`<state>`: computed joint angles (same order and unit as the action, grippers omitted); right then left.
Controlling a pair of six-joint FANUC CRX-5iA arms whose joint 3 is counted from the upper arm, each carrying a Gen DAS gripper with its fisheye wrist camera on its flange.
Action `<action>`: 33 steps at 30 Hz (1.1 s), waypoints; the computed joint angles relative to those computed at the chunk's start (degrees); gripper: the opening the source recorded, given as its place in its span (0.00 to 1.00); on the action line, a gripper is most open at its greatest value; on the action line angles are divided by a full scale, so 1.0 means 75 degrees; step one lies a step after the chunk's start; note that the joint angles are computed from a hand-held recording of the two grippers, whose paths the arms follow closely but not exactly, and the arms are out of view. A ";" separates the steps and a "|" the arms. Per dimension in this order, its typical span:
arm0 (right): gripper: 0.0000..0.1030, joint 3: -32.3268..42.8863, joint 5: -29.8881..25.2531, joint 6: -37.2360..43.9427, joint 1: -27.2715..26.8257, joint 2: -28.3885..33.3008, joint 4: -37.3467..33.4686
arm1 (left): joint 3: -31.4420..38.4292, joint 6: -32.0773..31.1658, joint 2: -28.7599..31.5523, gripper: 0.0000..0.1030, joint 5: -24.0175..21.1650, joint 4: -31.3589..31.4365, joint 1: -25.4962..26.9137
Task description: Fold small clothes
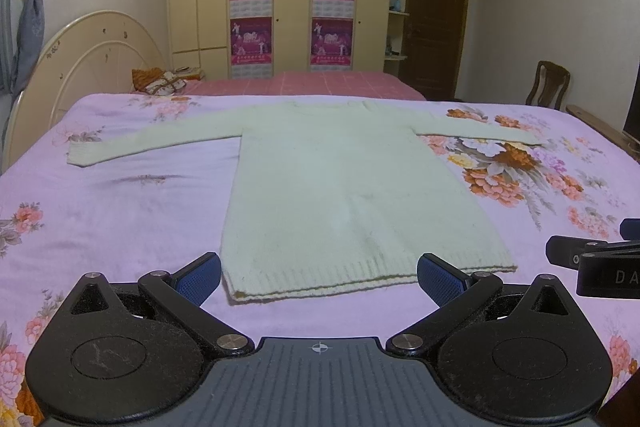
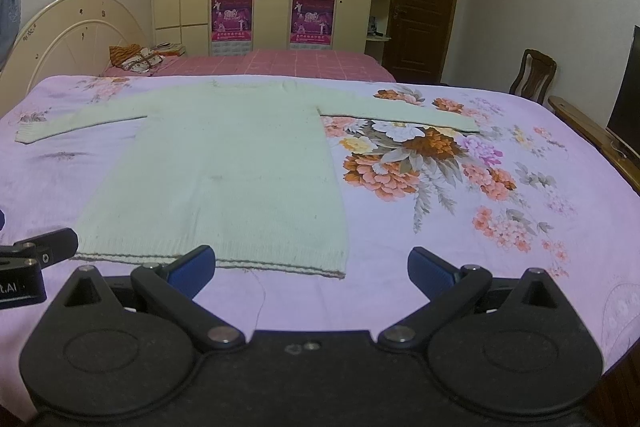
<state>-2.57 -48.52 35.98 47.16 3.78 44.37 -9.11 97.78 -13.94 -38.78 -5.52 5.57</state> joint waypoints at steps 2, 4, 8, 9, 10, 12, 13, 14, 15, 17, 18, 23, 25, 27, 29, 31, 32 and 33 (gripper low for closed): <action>0.99 -0.0027 0.0020 -0.0020 0.0000 -0.0013 0.0001 | 0.0013 0.0047 0.0007 1.00 -0.0007 -0.0054 -0.0016; 0.99 -0.0051 0.0037 -0.0037 0.0005 -0.0024 0.0004 | 0.0001 0.0042 0.0015 1.00 0.0014 -0.0040 -0.0011; 0.99 -0.0027 0.0016 -0.0022 0.0006 -0.0008 0.0004 | 0.0007 0.0067 0.0033 1.00 0.0018 -0.0060 -0.0025; 0.99 -0.0025 0.0014 -0.0019 0.0005 -0.0007 0.0002 | 0.0010 0.0078 0.0039 1.00 0.0025 -0.0073 -0.0034; 0.99 -0.0020 0.0012 -0.0014 0.0003 -0.0006 -0.0009 | 0.0021 0.0064 0.0040 1.00 0.0001 -0.0072 -0.0026; 0.99 -0.0012 -0.0001 -0.0019 0.0007 0.0000 -0.0005 | 0.0022 0.0051 0.0049 1.00 0.0004 -0.0047 -0.0024; 0.99 -0.0015 0.0000 -0.0017 0.0008 -0.0001 -0.0002 | 0.0016 0.0044 0.0045 1.00 0.0006 -0.0030 -0.0016; 0.99 -0.0016 0.0015 -0.0011 -0.0002 -0.0004 -0.0009 | 0.0019 0.0050 0.0048 1.00 0.0000 -0.0034 -0.0019; 0.99 -0.0009 0.0014 0.0004 -0.0004 -0.0004 -0.0026 | 0.0012 0.0044 0.0046 1.00 0.0004 -0.0027 -0.0022; 0.99 -0.0037 0.0022 -0.0017 0.0002 -0.0013 -0.0007 | 0.0014 0.0032 0.0044 1.00 0.0001 -0.0014 -0.0014; 0.99 -0.0049 0.0029 -0.0025 0.0003 -0.0017 0.0001 | 0.0017 0.0036 0.0046 1.00 0.0000 -0.0017 -0.0018; 0.99 -0.0026 0.0025 -0.0005 -0.0003 -0.0010 -0.0030 | 0.0024 0.0030 0.0041 1.00 -0.0014 -0.0021 -0.0022; 0.99 -0.0027 0.0012 -0.0010 0.0004 -0.0005 -0.0017 | 0.0014 0.0033 0.0036 1.00 0.0003 -0.0014 -0.0020; 0.99 -0.0019 0.0022 0.0008 -0.0003 -0.0009 -0.0039 | 0.0021 0.0037 0.0036 1.00 -0.0009 -0.0028 -0.0029; 0.99 -0.0044 0.0033 -0.0009 0.0002 -0.0015 -0.0019 | 0.0005 0.0021 0.0029 1.00 0.0014 0.0004 -0.0016; 0.99 -0.0060 0.0051 -0.0014 0.0002 -0.0023 -0.0018 | -0.0005 -0.0004 0.0029 1.00 0.0026 0.0013 -0.0011; 0.99 -0.0080 0.0060 -0.0034 0.0008 -0.0025 0.0004 | -0.0004 0.0016 0.0029 1.00 0.0030 -0.0002 -0.0021; 0.99 -0.0096 0.0063 -0.0045 0.0012 -0.0027 0.0018 | -0.0002 0.0023 0.0029 1.00 0.0029 -0.0007 -0.0027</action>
<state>-3.29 -48.05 35.64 47.26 3.58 44.50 -9.13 97.95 -13.71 -38.56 -5.57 5.37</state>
